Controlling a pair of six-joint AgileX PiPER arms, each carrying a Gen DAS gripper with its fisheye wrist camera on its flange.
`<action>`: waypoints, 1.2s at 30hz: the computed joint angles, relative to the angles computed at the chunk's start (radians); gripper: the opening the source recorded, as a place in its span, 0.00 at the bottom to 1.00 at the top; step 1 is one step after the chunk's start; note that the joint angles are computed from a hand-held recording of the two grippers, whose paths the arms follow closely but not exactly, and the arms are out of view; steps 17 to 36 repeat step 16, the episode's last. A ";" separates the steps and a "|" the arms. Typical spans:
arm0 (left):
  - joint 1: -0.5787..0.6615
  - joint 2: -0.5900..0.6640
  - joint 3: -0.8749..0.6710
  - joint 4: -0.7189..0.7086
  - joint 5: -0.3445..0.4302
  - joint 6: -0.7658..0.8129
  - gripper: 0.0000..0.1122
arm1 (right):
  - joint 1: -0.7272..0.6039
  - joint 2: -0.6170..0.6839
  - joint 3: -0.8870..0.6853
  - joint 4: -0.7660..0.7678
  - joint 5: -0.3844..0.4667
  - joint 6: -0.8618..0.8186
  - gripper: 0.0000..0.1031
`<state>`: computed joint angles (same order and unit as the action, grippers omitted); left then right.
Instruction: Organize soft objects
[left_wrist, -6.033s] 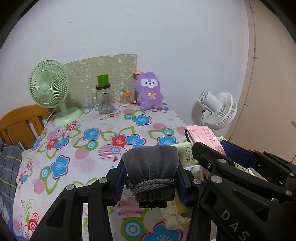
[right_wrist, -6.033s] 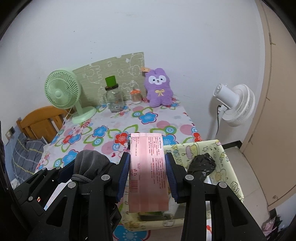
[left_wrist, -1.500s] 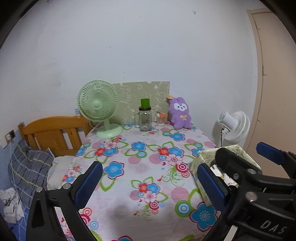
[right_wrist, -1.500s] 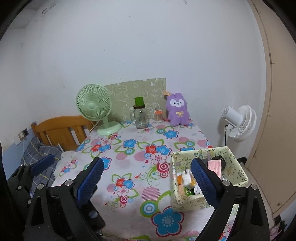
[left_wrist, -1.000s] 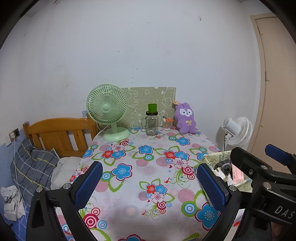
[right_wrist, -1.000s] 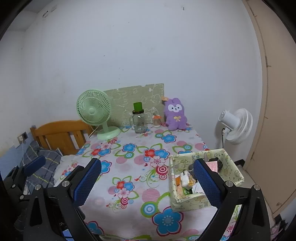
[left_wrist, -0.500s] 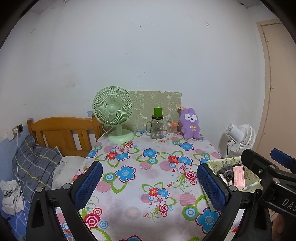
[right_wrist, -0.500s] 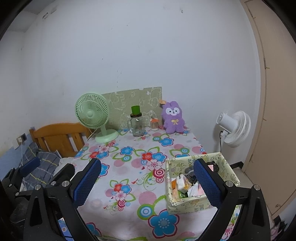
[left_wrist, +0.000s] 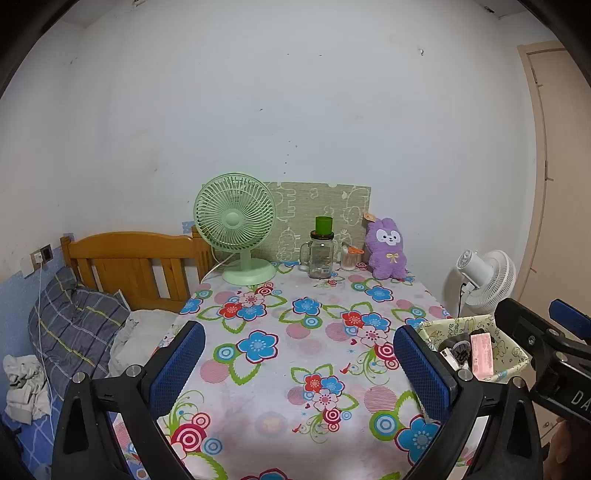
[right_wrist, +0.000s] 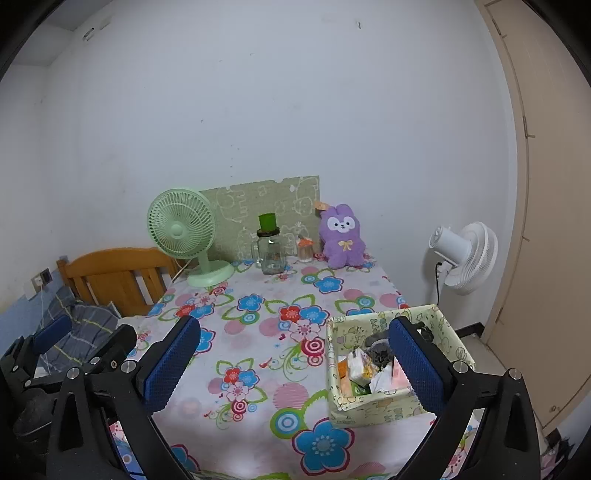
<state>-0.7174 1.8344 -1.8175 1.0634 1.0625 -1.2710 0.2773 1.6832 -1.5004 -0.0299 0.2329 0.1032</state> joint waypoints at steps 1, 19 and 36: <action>0.000 0.001 -0.001 0.000 0.001 -0.001 0.91 | -0.001 -0.001 0.001 0.010 -0.001 -0.009 1.00; 0.001 -0.007 0.003 -0.004 0.010 -0.005 0.91 | -0.001 0.003 0.014 0.031 -0.028 -0.082 1.00; 0.001 -0.007 0.003 -0.004 0.010 -0.005 0.91 | -0.001 0.003 0.014 0.031 -0.028 -0.082 1.00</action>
